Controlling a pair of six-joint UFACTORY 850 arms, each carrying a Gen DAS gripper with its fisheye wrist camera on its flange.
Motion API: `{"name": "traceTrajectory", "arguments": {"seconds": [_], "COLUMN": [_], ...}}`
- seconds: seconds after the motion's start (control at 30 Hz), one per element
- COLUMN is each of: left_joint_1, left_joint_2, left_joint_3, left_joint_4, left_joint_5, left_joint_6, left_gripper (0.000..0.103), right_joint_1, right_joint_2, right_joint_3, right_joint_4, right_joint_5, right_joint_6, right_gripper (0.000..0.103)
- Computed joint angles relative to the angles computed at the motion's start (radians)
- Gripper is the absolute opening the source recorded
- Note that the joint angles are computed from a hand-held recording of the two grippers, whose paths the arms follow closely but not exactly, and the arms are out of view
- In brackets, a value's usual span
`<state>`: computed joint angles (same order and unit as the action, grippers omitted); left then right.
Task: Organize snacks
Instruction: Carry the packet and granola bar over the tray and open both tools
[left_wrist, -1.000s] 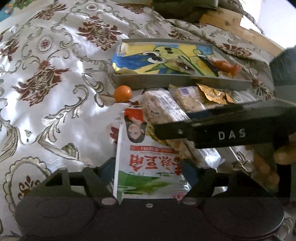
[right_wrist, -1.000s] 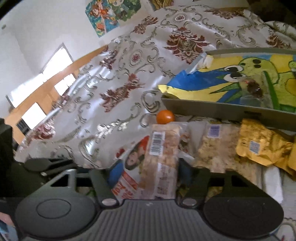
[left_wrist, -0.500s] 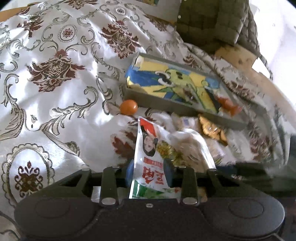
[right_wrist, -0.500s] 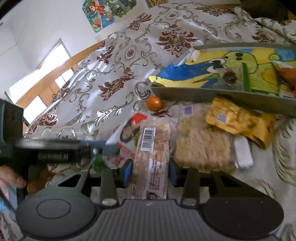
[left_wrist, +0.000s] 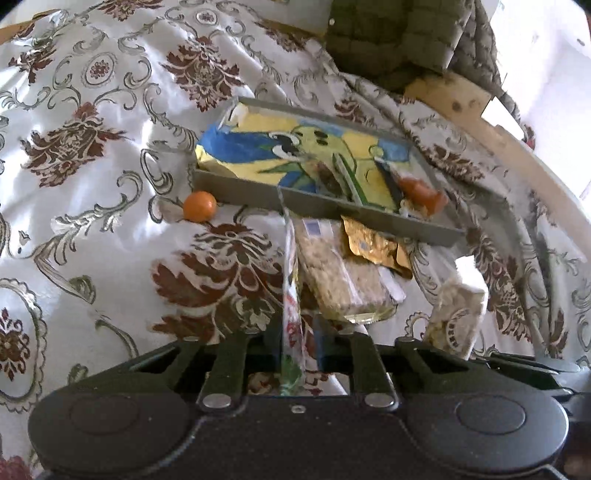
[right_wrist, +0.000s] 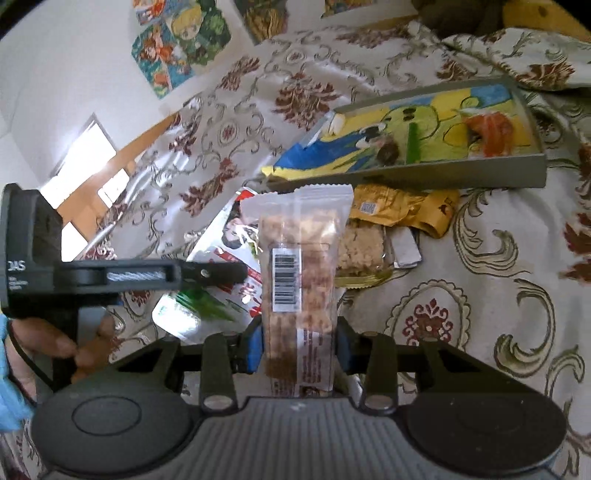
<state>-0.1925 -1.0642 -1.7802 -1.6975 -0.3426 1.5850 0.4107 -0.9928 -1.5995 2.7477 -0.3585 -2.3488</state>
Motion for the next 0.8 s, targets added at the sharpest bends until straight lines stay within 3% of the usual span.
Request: {"name": "traceTrajectory", "arguments": {"seconds": [0.1, 0.2, 0.47, 0.63, 0.8], "left_joint_1": [-0.013, -0.027, -0.049, -0.062, -0.063], "left_joint_2": [0.008, 0.016, 0.014, 0.040, 0.090], "left_joint_3": [0.009, 0.018, -0.004, 0.039, 0.122], "left_joint_4": [0.006, -0.002, 0.134, -0.075, -0.425], "left_joint_5": [0.035, 0.080, 0.148, 0.159, 0.141], "left_joint_6": [0.020, 0.044, -0.104, 0.091, 0.406], "left_gripper": [0.009, 0.009, 0.008, 0.008, 0.007], "right_joint_1": [-0.005, -0.018, -0.041, -0.045, -0.045], "right_joint_2": [-0.001, -0.004, -0.006, 0.016, 0.043], "right_joint_3": [0.009, 0.011, 0.023, 0.058, 0.099], "right_joint_4": [-0.022, -0.075, -0.125, -0.070, 0.002], "right_joint_5": [-0.031, -0.061, -0.125, -0.164, -0.201], "right_joint_6": [0.023, 0.102, 0.171, 0.103, 0.033], "right_gripper": [0.043, 0.043, 0.043, 0.043, 0.043]}}
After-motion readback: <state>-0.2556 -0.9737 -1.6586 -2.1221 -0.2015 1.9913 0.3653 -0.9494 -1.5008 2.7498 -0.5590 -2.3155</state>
